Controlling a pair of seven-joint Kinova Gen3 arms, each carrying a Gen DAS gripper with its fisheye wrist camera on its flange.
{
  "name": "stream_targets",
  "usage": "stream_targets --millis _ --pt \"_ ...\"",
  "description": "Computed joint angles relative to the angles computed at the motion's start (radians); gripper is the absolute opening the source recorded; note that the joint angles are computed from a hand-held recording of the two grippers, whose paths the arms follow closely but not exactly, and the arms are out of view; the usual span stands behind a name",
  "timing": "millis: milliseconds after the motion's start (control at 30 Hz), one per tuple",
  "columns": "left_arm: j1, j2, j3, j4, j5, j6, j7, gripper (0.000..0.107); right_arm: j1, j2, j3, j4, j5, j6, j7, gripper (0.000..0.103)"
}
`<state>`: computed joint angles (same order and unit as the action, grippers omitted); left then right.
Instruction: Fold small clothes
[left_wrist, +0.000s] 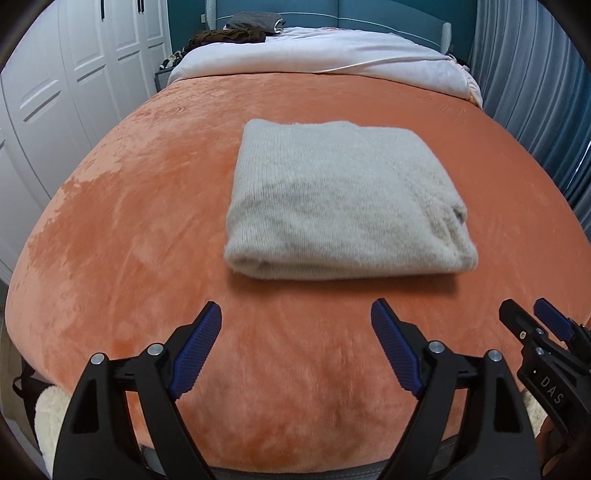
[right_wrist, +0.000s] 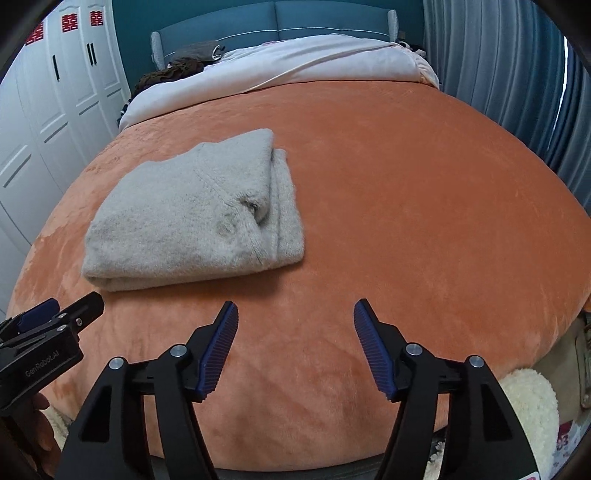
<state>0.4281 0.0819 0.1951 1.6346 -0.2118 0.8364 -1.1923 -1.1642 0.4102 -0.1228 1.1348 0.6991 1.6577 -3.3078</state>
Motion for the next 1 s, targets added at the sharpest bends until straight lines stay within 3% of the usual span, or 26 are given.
stream_targets --millis 167,333,433,767,1000 --pt "0.017 -0.03 0.012 0.09 -0.049 -0.032 0.077 0.082 -0.044 0.014 -0.008 0.027 0.01 0.008 -0.071 0.074" --pt "0.038 -0.047 0.026 0.174 -0.139 -0.078 0.17 0.082 -0.089 0.063 -0.005 0.02 0.031 0.033 -0.065 0.076" --pt "0.034 -0.052 0.029 0.203 -0.134 -0.097 0.174 0.082 -0.109 0.076 0.001 0.022 0.042 0.03 -0.066 0.077" --pt "0.052 -0.052 0.046 0.248 -0.224 -0.113 0.277 0.082 -0.119 0.101 0.015 0.024 0.019 0.016 -0.113 0.08" --pt "0.064 -0.051 0.048 0.264 -0.264 -0.13 0.327 0.084 -0.117 0.123 0.017 0.013 0.012 -0.003 -0.071 0.08"
